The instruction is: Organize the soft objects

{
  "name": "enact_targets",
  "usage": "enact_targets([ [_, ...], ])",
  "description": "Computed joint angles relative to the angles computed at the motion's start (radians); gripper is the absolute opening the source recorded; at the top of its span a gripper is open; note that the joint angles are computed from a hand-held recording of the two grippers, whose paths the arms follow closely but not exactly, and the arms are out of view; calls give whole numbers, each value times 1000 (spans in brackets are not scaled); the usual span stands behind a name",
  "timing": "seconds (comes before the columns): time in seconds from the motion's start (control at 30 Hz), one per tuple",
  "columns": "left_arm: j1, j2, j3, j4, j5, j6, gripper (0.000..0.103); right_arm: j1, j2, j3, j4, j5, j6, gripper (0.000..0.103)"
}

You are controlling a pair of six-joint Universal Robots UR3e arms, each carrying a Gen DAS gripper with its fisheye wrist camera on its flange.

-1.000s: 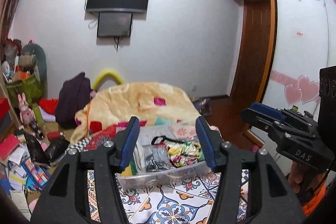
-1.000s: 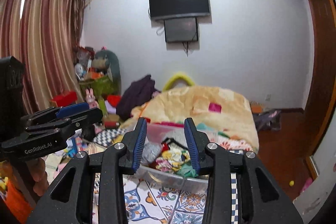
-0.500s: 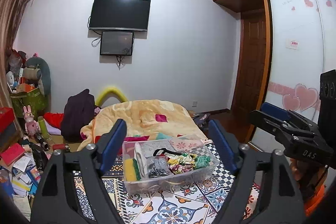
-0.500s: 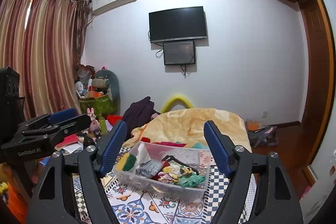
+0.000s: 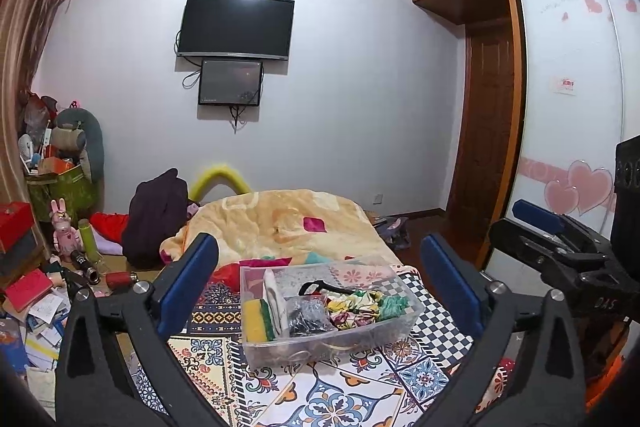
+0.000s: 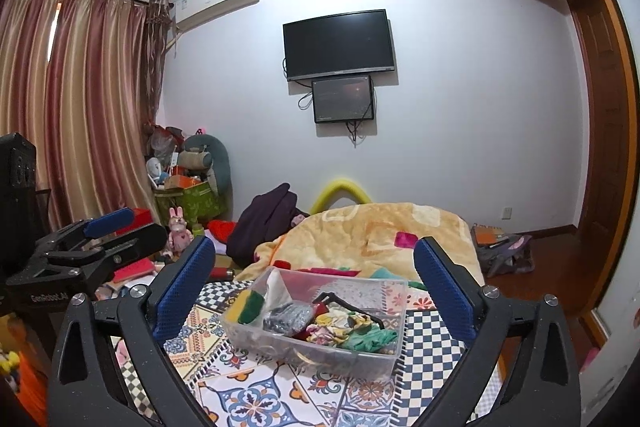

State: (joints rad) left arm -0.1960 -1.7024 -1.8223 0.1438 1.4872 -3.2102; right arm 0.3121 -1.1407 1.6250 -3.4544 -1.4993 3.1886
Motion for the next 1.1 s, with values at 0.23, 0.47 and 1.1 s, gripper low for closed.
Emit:
enact_targets([
  [0.23, -2, 4, -8, 0, 6, 0, 103, 1, -2, 2, 1, -3, -4, 100],
  [0.47, -5, 5, -8, 2, 10, 0, 103, 1, -3, 1, 2, -3, -3, 100],
  [1.1, 7, 17, -9, -13, -18, -2, 103, -4, 2, 10, -14, -21, -4, 103],
])
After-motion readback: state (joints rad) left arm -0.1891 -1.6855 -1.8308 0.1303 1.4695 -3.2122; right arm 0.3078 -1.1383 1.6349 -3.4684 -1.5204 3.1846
